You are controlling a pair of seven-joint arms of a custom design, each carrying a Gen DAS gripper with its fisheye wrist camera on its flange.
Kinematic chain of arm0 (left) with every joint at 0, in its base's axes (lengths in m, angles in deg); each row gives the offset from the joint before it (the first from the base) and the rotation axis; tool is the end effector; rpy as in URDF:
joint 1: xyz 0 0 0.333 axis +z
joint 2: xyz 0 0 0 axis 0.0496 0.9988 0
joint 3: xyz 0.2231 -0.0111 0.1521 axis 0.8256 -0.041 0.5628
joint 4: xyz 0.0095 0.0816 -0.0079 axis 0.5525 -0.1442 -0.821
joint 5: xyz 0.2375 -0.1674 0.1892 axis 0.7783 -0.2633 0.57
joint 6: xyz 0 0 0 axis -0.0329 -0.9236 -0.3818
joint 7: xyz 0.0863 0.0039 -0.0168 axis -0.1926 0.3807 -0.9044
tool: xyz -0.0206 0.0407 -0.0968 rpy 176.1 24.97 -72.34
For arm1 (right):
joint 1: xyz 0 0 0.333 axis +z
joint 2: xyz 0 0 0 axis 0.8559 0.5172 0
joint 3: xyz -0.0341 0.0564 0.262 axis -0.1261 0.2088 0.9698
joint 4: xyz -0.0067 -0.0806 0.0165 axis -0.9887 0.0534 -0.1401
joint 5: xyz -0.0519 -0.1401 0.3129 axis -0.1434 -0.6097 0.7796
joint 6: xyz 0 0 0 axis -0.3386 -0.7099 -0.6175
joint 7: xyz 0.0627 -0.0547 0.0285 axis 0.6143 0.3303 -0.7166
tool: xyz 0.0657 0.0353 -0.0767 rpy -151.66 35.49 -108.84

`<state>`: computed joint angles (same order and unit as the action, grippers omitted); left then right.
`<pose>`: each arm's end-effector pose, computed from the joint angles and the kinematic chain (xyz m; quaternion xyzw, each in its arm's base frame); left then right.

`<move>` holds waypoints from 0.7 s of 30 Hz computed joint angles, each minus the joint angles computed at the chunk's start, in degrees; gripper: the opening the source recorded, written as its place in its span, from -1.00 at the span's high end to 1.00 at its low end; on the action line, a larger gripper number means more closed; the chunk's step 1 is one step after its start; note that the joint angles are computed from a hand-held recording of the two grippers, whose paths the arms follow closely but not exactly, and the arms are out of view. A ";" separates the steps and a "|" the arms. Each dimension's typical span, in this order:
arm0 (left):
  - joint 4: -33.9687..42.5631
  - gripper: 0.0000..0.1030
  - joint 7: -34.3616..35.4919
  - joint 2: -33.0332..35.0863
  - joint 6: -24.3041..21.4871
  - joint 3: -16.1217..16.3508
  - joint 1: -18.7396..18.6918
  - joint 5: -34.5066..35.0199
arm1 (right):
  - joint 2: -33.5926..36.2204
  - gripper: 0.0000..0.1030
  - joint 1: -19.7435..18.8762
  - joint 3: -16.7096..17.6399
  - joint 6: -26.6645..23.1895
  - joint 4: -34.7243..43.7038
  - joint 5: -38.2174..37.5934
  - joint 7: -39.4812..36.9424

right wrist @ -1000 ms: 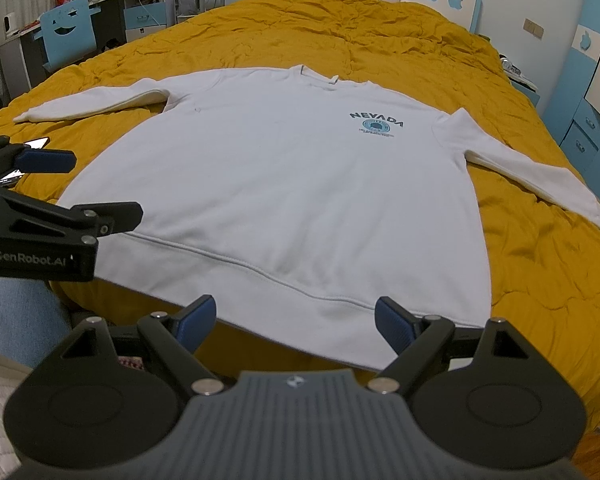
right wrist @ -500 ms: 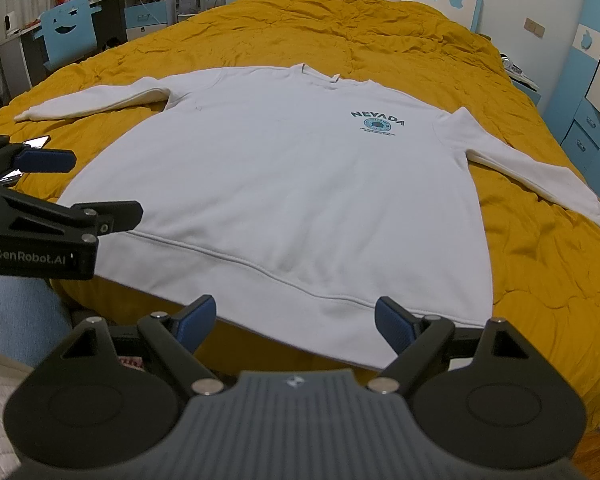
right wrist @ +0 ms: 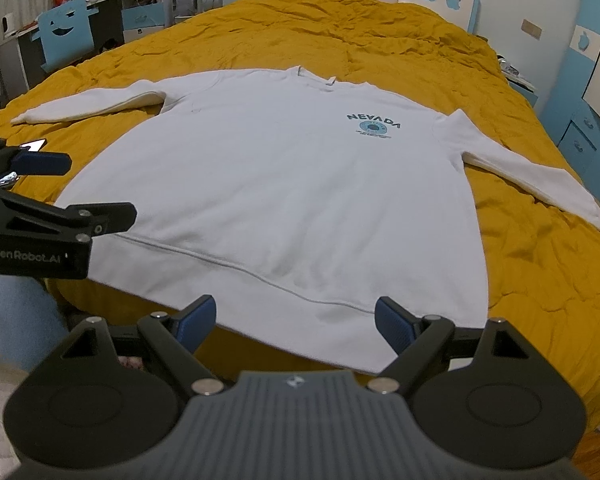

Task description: Fold small clothes

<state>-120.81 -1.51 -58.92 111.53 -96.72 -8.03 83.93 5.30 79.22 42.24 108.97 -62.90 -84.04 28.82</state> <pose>0.4987 -0.2381 0.5914 -0.5351 0.7358 -0.3066 0.2798 0.4608 0.2450 0.5797 -0.7429 0.5764 -0.2296 0.2511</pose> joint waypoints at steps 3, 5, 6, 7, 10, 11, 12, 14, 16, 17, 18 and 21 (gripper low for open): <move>1.89 -1.00 -0.83 1.43 -0.55 0.50 0.40 0.30 | 0.85 -0.60 -0.34 -0.13 0.38 1.01 -0.69 0.26; 4.11 -1.00 -2.05 3.01 -1.38 0.94 0.55 1.20 | 1.97 -0.60 -0.83 -0.06 1.29 2.20 -2.85 1.19; 5.10 -1.00 -2.85 3.67 -1.79 1.26 0.55 1.87 | 2.54 -0.60 -1.06 -0.03 1.67 2.86 -4.10 1.89; 7.09 -1.00 -3.49 4.98 -2.52 1.54 0.46 2.51 | 3.26 -0.60 -1.35 -0.04 2.43 3.57 -5.71 2.94; 10.91 -1.00 -5.04 7.35 -3.80 2.83 0.14 3.38 | 5.62 -0.60 -2.03 -0.69 6.38 5.53 -8.50 4.72; 11.95 -1.00 -5.44 7.99 -3.71 3.31 0.13 3.35 | 6.49 -0.60 -2.22 -1.01 8.00 6.20 -8.95 4.81; 12.93 -1.00 -5.53 8.67 -3.20 3.74 0.19 3.01 | 7.38 -0.60 -2.43 -1.36 9.84 6.86 -9.20 4.66; 15.44 -1.00 -6.36 10.41 -2.51 4.75 0.34 2.50 | 9.45 -0.60 -2.84 -2.03 13.69 8.37 -10.65 5.19; 18.64 -1.00 -8.20 12.59 -2.72 5.93 0.52 1.85 | 12.12 -0.60 -2.95 -2.76 16.33 10.88 -14.20 7.56; 20.58 -1.00 -8.88 13.80 -3.61 6.46 0.62 1.09 | 13.83 -0.60 -2.86 -3.16 16.56 12.86 -15.46 8.24; 22.88 -1.00 -9.28 15.26 -4.60 6.99 0.95 -0.16 | 15.69 -0.60 -2.81 -3.32 16.20 15.33 -14.79 7.24; 28.93 -1.00 -10.19 19.36 -6.93 8.85 2.00 -2.75 | 22.34 -0.60 -4.03 -2.75 15.24 23.38 -5.49 -0.46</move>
